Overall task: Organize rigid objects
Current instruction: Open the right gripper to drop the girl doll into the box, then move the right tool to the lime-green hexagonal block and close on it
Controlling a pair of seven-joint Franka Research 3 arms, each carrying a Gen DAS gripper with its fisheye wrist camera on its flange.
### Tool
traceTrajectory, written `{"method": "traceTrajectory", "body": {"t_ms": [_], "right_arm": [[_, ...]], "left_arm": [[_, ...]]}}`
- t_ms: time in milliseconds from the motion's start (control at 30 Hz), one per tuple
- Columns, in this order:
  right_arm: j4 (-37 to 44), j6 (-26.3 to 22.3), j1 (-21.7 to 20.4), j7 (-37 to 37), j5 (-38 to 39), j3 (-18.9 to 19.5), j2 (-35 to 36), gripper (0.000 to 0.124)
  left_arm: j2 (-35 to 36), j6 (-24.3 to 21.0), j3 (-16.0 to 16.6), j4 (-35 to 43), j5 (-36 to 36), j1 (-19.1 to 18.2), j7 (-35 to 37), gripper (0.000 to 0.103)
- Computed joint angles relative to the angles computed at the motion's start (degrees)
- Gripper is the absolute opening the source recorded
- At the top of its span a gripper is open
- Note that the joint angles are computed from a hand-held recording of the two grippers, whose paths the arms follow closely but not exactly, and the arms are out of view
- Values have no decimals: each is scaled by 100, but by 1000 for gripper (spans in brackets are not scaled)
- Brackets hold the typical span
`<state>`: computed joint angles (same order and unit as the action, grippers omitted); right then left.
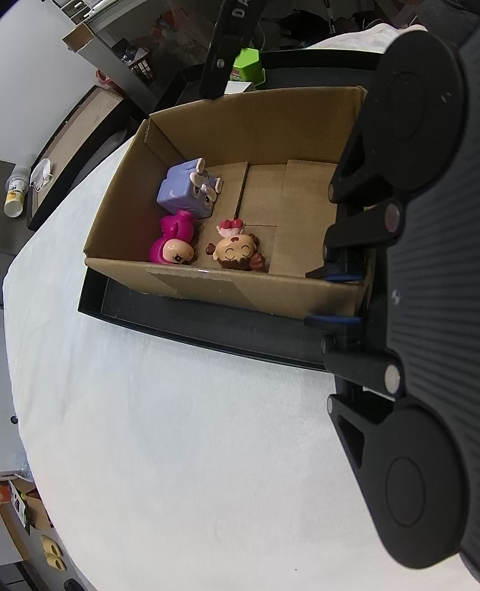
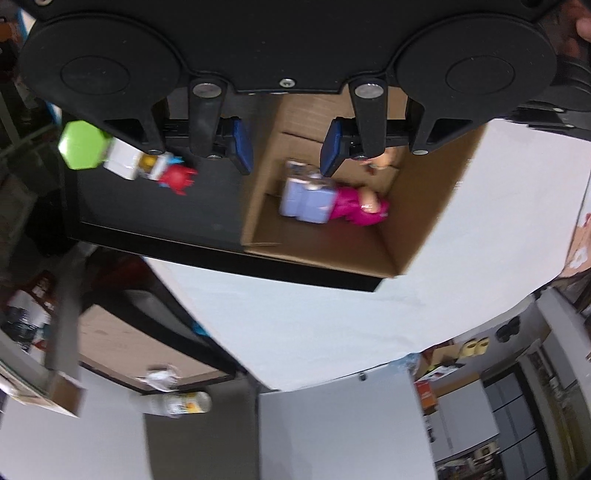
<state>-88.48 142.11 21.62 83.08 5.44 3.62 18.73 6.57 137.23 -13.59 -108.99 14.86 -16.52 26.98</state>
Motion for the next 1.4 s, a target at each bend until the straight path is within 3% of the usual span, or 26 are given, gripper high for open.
{"method": "traceTrajectory", "body": {"t_ms": [333, 700, 900, 1400], "right_arm": [[-203, 119, -299, 171, -39, -194, -90, 42], [-632, 559, -543, 679, -77, -350, -131, 46], [-867, 1003, -626, 1175, -39, -432, -129, 67], [-153, 751, -459, 2163, -709, -723, 603, 71]], "left_arm": [[90, -237, 4, 175, 166, -65, -195, 15], [211, -518, 6, 379, 403, -156, -361, 14], [234, -600, 0, 421, 526, -195, -436, 14], [434, -977, -2, 760, 546, -253, -231, 14]]}}
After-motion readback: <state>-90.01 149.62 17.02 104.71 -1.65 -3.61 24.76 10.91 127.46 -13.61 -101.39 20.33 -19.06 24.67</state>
